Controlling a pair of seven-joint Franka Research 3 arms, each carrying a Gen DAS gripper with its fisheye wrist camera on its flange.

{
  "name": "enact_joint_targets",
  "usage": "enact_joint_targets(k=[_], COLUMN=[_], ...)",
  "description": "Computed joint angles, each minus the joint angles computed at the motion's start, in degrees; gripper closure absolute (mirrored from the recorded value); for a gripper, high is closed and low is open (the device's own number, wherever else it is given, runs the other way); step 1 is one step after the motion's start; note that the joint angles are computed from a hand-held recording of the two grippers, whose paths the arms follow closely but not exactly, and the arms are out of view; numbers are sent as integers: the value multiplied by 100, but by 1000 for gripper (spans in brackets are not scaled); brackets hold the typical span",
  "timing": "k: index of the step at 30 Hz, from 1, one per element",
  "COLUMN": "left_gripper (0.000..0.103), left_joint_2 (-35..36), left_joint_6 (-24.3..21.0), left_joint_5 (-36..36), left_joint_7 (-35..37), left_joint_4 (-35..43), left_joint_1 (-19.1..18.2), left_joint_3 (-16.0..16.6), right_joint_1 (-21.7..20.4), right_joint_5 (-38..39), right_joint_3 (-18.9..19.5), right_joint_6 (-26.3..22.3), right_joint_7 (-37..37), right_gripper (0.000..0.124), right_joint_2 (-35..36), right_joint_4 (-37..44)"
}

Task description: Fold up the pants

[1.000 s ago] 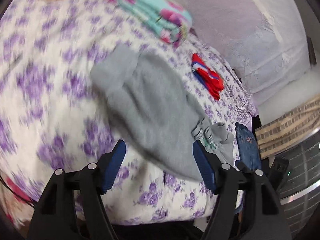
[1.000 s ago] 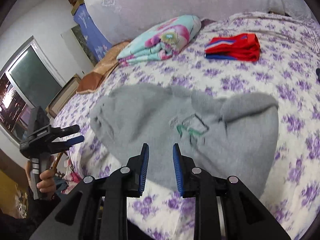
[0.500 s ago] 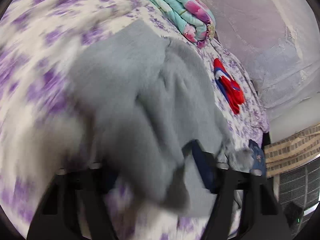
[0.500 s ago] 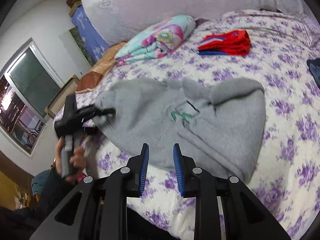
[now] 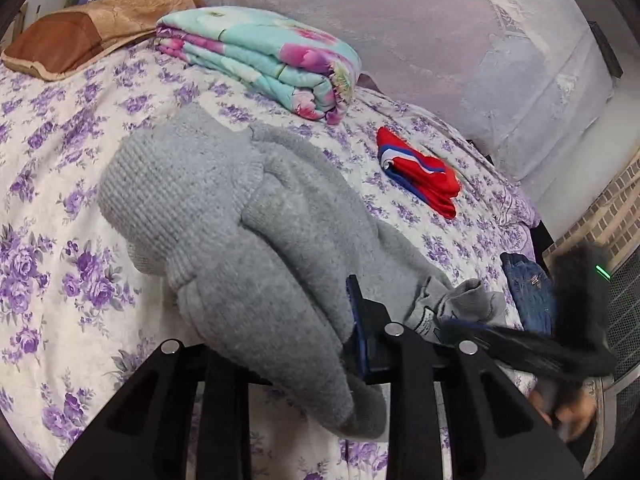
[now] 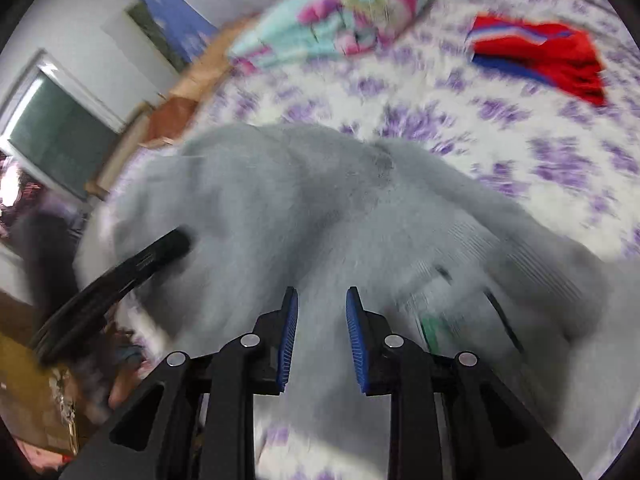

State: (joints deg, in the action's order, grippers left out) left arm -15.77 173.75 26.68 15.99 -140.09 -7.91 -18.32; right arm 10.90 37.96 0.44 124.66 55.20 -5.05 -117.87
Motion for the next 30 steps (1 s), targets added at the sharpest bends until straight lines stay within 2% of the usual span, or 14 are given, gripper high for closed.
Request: enact_joint_targets(k=[3,7,10,13,15,16,18,22,26,28,30], left_gripper=[78,78,78,78,78,78,78,79,79,79,77], left_joint_2=[56,202,202,82,41,79,208,733,1516,2123,2910], left_joint_6=[151,130,-1,-513,-922,-1307,-1718,-2360,-2914,-3076,-3413], left_joint_5=[-265,-482,-523,-65,410,736,1073,1673,2213,2097,1575], left_joint_7=[278,560,706,611,445,372,314,424,772,1210,1940], left_joint_4=[-116,-67,28,283,489,727,1059,2029,3088,3672,4386], left_joint_1=[-219,-307,-309,-100,11,37,-67,-435,-992,-1296,-1544], left_joint_3=[271,360,331,-25,-271,-447,-530,-703,-896,-929,-966], right_joint_1=[101,197,95,-140,-338,-452,-748,-1330,-1763,-1937,-2034], right_joint_5=[-293,-405,-179,726,1002,1045,1076,1004,1015,1012,1055], right_joint_3=[147,241,130,-233,-513,-638,-976,-1466,-1872,-1974,-2003], right_joint_6=[178,410,32,-48,161,284,328,322,154,62,-4], right_joint_7=[451,552,415,-530,-855,-924,-949,-954,-1060,-1141,-1216], right_gripper=[103,104,103,103,98,96,95,95,95,95,95], right_joint_2=[468,655,350,-580,-1222,-1491,-1926,-2403,-2547,-2533,-2518], right_joint_4=[264,226,137,-478,-1029,-1281,-1701,-2242,-2474,-2482,-2505])
